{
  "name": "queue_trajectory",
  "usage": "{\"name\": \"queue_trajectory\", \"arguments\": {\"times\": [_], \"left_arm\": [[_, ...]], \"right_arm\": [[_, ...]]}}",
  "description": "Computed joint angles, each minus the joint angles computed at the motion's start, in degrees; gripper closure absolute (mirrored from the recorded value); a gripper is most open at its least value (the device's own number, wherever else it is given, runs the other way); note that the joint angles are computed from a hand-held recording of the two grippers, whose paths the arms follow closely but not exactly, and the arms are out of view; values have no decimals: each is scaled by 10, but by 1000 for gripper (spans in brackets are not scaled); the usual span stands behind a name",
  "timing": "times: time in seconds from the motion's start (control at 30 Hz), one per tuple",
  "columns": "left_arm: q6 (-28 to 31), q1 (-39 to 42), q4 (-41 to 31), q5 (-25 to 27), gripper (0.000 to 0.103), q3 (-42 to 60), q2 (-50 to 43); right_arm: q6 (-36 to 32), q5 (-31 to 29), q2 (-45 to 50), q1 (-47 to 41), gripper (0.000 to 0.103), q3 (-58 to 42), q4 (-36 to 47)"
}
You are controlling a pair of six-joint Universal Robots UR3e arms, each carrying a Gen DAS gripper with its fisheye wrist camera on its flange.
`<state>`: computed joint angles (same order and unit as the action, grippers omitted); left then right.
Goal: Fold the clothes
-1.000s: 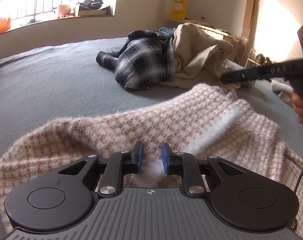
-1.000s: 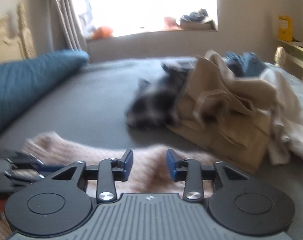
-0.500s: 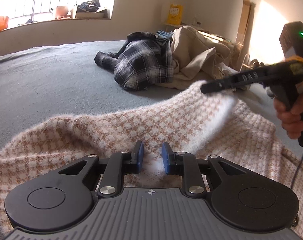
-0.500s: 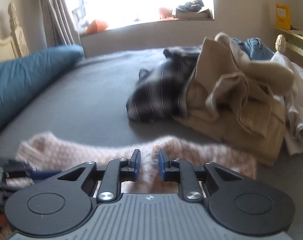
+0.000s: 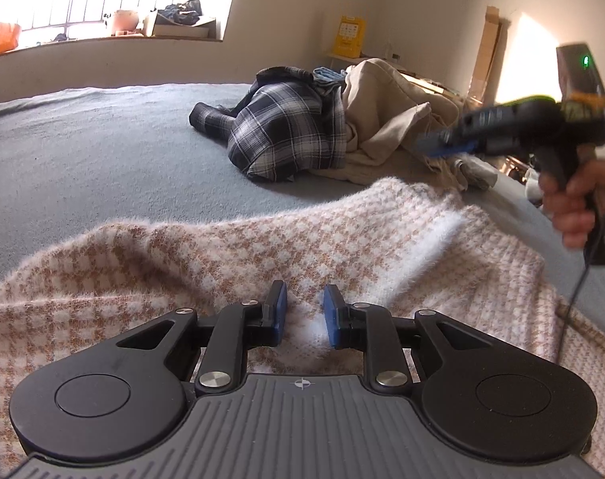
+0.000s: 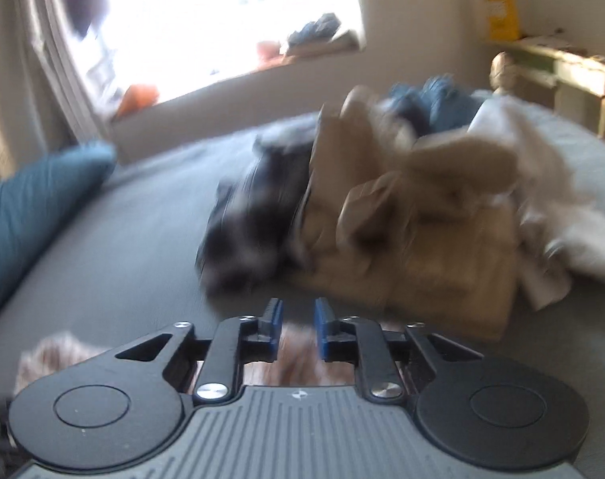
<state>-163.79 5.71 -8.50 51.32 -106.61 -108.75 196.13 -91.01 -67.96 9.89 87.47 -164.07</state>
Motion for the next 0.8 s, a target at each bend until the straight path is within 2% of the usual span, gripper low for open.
{"name": "queue_trajectory", "arguments": {"times": [0.17,0.23,0.27,0.37,0.43,0.5,0.6,0.7,0.77,0.8], "left_arm": [[-1,1,8,-3,82,-4,-1],[-1,1,10,-2,82,-5,-1],[-1,1,12,-1,82,-6,-1],[0,0,14,0,82,-7,0],[1,2,14,-2,82,-9,0],[1,4,13,-4,82,-10,1],[1,5,15,-6,82,-12,1],[-1,4,14,-4,82,-12,3],[-6,2,-2,7,81,-6,11],[-9,1,-10,12,82,-2,15]], "right_arm": [[-33,22,42,28,92,-36,-6],[-33,20,79,34,97,-61,13],[-15,27,88,25,103,-59,12],[35,49,115,2,103,-59,14],[51,36,105,9,103,-80,44],[26,24,87,25,103,-92,64],[-3,60,49,43,103,-62,46],[-49,83,51,69,103,-53,39],[-57,91,81,80,103,-75,96],[-40,77,90,87,103,-59,75]]}}
